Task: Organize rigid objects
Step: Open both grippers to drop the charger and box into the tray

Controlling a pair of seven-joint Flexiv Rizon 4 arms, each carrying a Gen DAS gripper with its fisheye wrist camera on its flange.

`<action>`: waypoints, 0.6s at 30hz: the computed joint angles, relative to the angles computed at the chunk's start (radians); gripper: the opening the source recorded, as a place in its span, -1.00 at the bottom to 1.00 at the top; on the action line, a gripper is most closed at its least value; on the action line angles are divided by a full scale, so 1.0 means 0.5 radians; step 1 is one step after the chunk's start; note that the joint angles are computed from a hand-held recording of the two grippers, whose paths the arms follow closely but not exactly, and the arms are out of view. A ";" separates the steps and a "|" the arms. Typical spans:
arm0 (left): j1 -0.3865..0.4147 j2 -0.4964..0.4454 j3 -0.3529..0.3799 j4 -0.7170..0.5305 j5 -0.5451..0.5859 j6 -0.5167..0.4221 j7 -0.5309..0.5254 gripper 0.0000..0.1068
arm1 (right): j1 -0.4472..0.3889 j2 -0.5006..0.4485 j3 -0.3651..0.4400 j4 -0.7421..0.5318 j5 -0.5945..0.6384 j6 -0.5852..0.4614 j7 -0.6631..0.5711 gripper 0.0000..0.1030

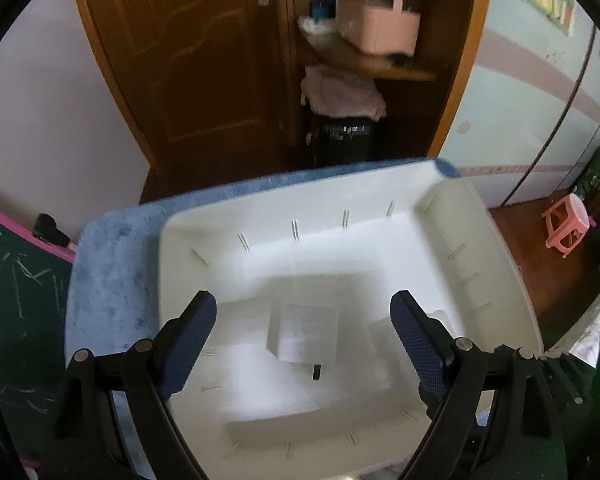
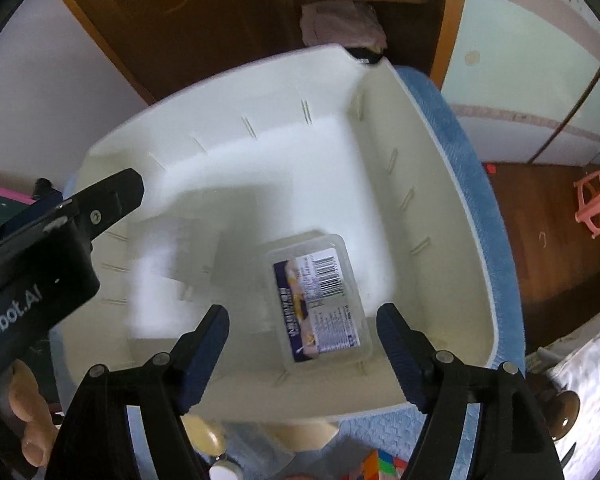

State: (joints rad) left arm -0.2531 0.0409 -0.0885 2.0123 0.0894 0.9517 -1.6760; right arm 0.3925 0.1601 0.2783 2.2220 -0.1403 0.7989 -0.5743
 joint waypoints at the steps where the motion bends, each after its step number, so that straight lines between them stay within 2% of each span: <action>1: -0.005 0.052 0.008 0.022 -0.002 0.009 0.002 0.70 | -0.001 0.036 0.009 0.010 -0.009 -0.006 0.002 0.50; 5: -0.005 0.224 0.013 0.094 -0.015 0.026 -0.009 0.71 | 0.022 0.169 0.062 0.026 -0.042 -0.039 0.012 0.50; 8: -0.001 0.365 0.016 0.158 -0.064 0.012 -0.001 0.85 | 0.047 0.301 0.112 0.053 -0.078 -0.075 0.018 0.50; 11: 0.002 0.526 0.010 0.228 -0.096 -0.012 -0.001 0.86 | 0.075 0.404 0.161 0.068 -0.111 -0.109 0.045 0.50; 18: 0.018 0.843 -0.045 0.304 -0.103 -0.175 -0.026 0.86 | 0.168 0.724 0.262 0.092 -0.032 -0.280 0.063 0.50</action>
